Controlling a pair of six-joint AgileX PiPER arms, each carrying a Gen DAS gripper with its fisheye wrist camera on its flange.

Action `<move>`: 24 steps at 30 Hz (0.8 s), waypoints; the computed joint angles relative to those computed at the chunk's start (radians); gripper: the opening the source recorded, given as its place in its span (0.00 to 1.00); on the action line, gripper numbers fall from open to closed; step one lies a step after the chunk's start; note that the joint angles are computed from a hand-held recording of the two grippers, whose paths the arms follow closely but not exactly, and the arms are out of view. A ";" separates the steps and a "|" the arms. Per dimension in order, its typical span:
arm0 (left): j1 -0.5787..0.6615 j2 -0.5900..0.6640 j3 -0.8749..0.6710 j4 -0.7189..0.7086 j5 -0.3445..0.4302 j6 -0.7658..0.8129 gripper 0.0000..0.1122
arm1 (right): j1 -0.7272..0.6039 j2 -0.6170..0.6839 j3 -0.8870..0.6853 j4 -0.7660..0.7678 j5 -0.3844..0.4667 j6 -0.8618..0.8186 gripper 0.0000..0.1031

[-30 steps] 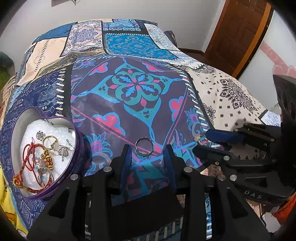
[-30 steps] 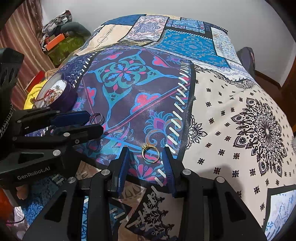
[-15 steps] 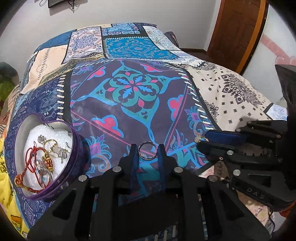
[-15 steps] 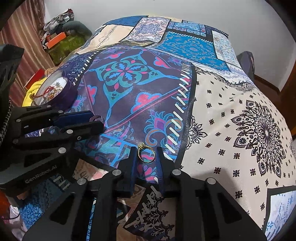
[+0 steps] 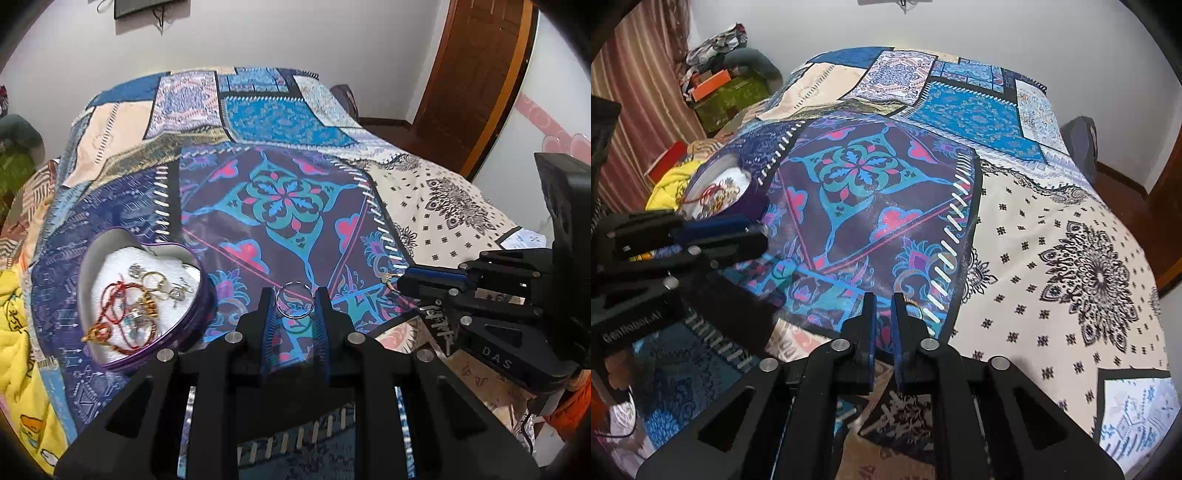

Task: Organize jewelry
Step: 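Grasp the silver ring with left tool while right tool grasps the gold ring, then lower both rings into the heart tin and open both tools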

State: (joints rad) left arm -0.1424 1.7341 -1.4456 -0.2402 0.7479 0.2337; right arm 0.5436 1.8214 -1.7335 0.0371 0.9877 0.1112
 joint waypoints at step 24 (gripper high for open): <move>0.057 -0.040 0.046 -0.075 -0.001 0.046 0.18 | -0.024 0.082 -0.045 -0.015 0.019 0.035 0.10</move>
